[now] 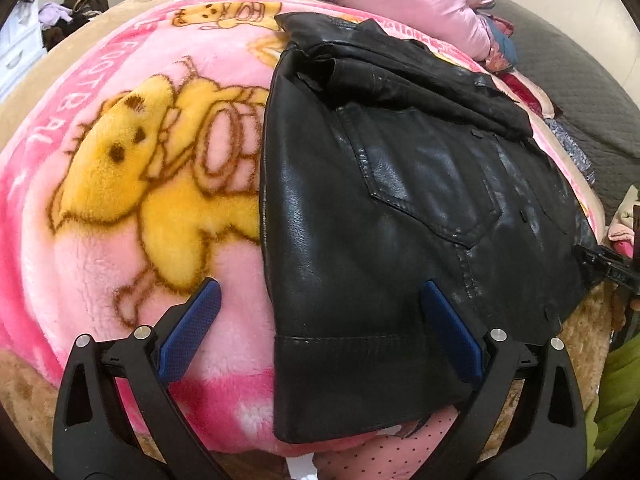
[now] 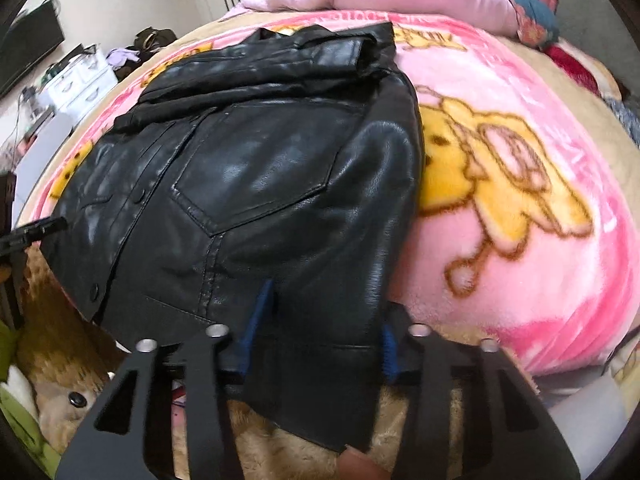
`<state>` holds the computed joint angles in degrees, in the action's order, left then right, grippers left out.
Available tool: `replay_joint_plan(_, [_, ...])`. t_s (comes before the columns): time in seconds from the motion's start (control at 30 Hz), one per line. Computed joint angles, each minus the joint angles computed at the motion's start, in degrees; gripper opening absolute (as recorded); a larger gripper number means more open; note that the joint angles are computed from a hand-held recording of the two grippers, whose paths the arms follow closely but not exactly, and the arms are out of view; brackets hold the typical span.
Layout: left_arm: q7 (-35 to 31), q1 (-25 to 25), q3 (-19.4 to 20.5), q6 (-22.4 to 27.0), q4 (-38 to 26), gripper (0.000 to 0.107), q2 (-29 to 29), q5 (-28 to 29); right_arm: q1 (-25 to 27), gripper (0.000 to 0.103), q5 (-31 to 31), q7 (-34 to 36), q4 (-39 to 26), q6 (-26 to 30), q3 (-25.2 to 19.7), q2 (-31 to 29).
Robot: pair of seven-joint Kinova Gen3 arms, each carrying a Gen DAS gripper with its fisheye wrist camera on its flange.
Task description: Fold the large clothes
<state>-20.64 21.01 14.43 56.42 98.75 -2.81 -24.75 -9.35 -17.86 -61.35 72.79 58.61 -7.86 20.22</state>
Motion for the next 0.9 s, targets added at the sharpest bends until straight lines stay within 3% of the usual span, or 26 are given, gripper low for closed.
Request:
replay_joint_plan(0.07, [0.0, 0.0, -0.1, -1.5, 0.9, 0.076, -0.7, 0.1, 0.6, 0.022, -1.0, 0.5, 1.6, -1.9, -0.2, -0.9])
replay_joint_plan(0.27, [-0.9, -1.5, 0.3, -5.8, 2.7, 0.016, -2.7, 0.9, 5.8, 0.011, -11.3, 5.2, 4.4, -4.2, -1.6, -2.5])
replay_joint_plan(0.43, [-2.3, -3.3, 1.4, -7.8, 3.4, 0.007, -5.3, 1.9, 9.5, 0.010, -19.4, 5.8, 3.4, -1.0, -1.8, -2.0])
replay_joint_plan(0.77, [-7.4, -7.0, 3.4, -11.9, 3.0, 0.006, -11.9, 6.2, 16.9, 0.009, -35.3, 11.6, 3.0, 6.2, -1.5, -2.7])
replay_joint_plan(0.9, [-10.1, -9.9, 3.1, -15.0, 1.7, 0.006, -12.9, 7.8, 17.2, 0.008, -39.4, 9.3, 0.7, 6.4, -0.8, -1.2])
